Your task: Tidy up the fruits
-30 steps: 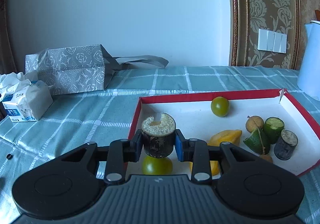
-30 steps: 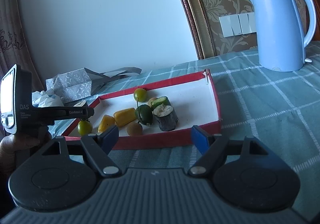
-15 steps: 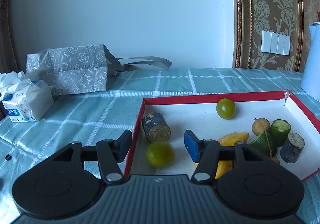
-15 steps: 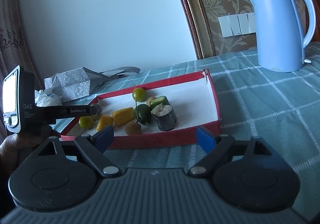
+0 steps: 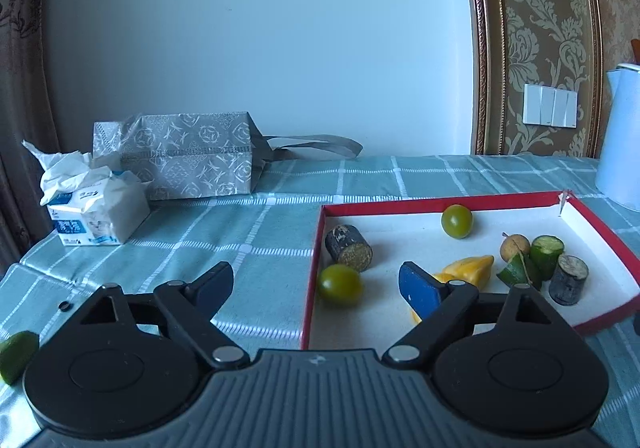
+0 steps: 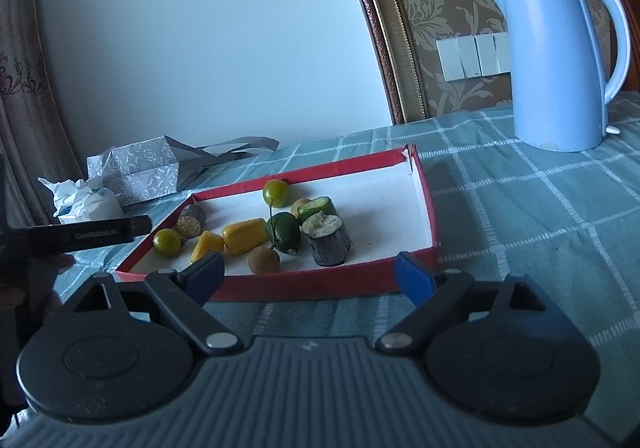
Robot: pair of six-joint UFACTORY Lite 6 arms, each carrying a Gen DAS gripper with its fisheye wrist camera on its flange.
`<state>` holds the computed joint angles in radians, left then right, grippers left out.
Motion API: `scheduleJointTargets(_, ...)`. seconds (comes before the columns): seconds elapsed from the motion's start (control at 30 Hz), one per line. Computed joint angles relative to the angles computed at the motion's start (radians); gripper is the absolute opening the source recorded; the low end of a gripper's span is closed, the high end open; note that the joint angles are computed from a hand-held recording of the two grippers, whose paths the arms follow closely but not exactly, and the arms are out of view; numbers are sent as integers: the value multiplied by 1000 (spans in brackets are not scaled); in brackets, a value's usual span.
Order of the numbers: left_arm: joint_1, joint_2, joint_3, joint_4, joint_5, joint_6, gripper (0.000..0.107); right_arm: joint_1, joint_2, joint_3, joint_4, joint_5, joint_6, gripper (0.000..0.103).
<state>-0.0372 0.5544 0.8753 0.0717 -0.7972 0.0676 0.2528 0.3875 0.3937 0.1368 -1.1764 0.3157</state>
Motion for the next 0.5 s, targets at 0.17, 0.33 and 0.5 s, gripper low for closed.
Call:
scheduleJointTargets(0.17, 74, -86, -124, 102, -17, -67, 99, 6, -3, -3, 8, -9, -11, 92)
scheduleJointTargets(0.33, 147, -151, -228, 172, -51, -109, 103, 22, 2, -3, 23, -13, -25, 93)
scheduleJointTargets(0.5, 206, -186, -301, 233, -48, -150, 103, 88, -1, -15, 91, -56, -42, 103)
